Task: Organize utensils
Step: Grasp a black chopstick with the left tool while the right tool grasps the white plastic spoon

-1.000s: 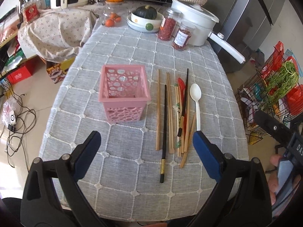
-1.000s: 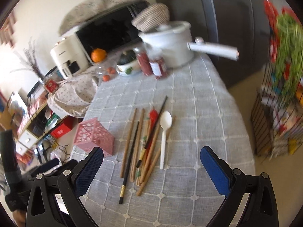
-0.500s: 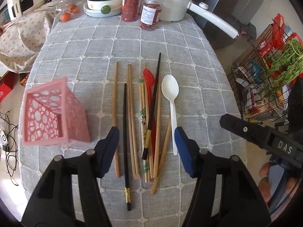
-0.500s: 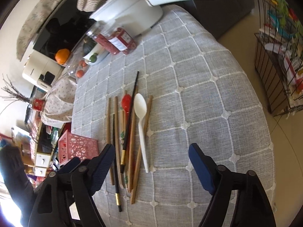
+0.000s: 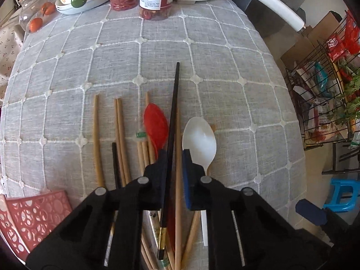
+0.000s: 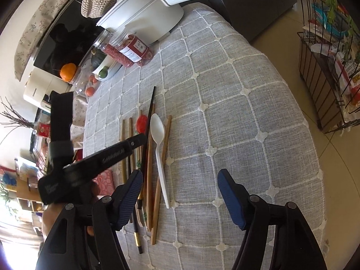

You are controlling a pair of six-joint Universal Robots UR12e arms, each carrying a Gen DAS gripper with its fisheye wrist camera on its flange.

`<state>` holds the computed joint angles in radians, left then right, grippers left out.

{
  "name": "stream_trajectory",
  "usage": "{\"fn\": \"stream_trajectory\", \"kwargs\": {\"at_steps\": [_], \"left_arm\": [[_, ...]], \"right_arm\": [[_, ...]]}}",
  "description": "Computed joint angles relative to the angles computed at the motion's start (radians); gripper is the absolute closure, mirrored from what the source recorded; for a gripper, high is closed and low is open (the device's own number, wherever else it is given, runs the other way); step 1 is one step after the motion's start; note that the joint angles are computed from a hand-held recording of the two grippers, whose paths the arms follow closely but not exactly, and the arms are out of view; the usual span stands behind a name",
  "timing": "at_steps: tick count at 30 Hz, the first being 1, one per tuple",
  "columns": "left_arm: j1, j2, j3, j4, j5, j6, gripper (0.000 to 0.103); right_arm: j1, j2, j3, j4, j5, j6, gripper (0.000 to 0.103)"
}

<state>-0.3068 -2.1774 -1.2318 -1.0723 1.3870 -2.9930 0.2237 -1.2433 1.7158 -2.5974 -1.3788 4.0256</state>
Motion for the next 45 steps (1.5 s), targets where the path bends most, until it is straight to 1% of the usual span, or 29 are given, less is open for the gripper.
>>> {"fn": "stream_trajectory", "kwargs": {"at_steps": [1, 4, 6, 9, 13, 17, 18, 19, 21, 22, 23, 24, 25, 26, 28, 31, 33, 35, 37, 41, 43, 45], "left_arm": [[-0.003, -0.004, 0.004, 0.001, 0.009, 0.009, 0.089], [-0.013, -0.023, 0.031, -0.027, 0.070, 0.016, 0.089], [-0.012, -0.026, 0.036, -0.031, 0.060, 0.016, 0.089], [-0.014, -0.037, 0.056, -0.049, 0.070, 0.030, 0.096], [-0.033, -0.051, 0.077, -0.056, 0.132, 0.075, 0.096], [-0.058, -0.062, 0.083, -0.026, 0.215, 0.115, 0.096], [-0.059, -0.062, 0.081, -0.018, 0.216, 0.110, 0.096], [-0.052, -0.057, 0.072, -0.011, 0.188, 0.080, 0.096], [-0.023, -0.044, 0.059, -0.026, 0.061, 0.001, 0.096], [-0.008, -0.025, 0.030, 0.012, 0.013, -0.026, 0.096], [0.005, 0.000, -0.008, 0.065, -0.020, -0.038, 0.096], [0.020, 0.032, -0.055, 0.127, -0.053, -0.044, 0.096], [0.033, 0.057, -0.092, 0.170, -0.081, -0.046, 0.096], [0.043, 0.083, -0.129, 0.211, -0.103, -0.048, 0.096], [0.063, 0.132, -0.199, 0.296, -0.137, -0.048, 0.096], [0.093, 0.192, -0.289, 0.430, -0.190, -0.032, 0.096], [0.102, 0.206, -0.309, 0.473, -0.213, -0.034, 0.097], [0.117, 0.225, -0.330, 0.493, -0.241, -0.030, 0.097], [0.129, 0.233, -0.345, 0.504, -0.246, -0.026, 0.097], [0.149, 0.260, -0.385, 0.530, -0.270, -0.005, 0.097], [0.152, 0.279, -0.403, 0.537, -0.274, 0.010, 0.097], [0.159, 0.296, -0.416, 0.540, -0.289, 0.023, 0.096]], "right_arm": [[0.000, -0.001, 0.001, -0.004, 0.001, -0.003, 0.033], [-0.001, -0.003, 0.005, -0.013, 0.008, -0.004, 0.033], [-0.002, -0.005, 0.010, -0.024, 0.012, 0.000, 0.033], [-0.002, -0.007, 0.013, -0.026, 0.008, 0.004, 0.033], [-0.002, -0.006, 0.011, -0.020, 0.011, 0.008, 0.033], [0.001, -0.002, 0.003, 0.004, -0.003, -0.002, 0.033], [0.002, 0.001, -0.001, 0.014, -0.005, -0.005, 0.033], [0.003, 0.003, -0.004, 0.021, -0.008, -0.010, 0.033], [0.005, 0.014, -0.018, 0.057, -0.024, -0.027, 0.033], [0.005, 0.021, -0.027, 0.091, -0.027, -0.026, 0.033], [0.002, 0.027, -0.032, 0.111, -0.018, -0.023, 0.034], [-0.001, 0.033, -0.035, 0.122, -0.005, -0.023, 0.035], [-0.002, 0.038, -0.040, 0.131, 0.003, -0.028, 0.039], [-0.002, 0.042, -0.046, 0.140, 0.000, -0.036, 0.041], [0.004, 0.054, -0.065, 0.154, -0.011, -0.062, 0.043], [0.013, 0.087, -0.112, 0.183, -0.009, -0.136, 0.050], [0.017, 0.112, -0.145, 0.206, 0.003, -0.186, 0.055], [0.020, 0.139, -0.180, 0.242, 0.014, -0.230, 0.063], [0.026, 0.160, -0.212, 0.273, -0.003, -0.255, 0.067], [0.033, 0.180, -0.242, 0.269, -0.012, -0.285, 0.070], [0.038, 0.197, -0.270, 0.293, -0.023, -0.309, 0.072], [0.045, 0.207, -0.288, 0.326, -0.051, -0.323, 0.084]]}}
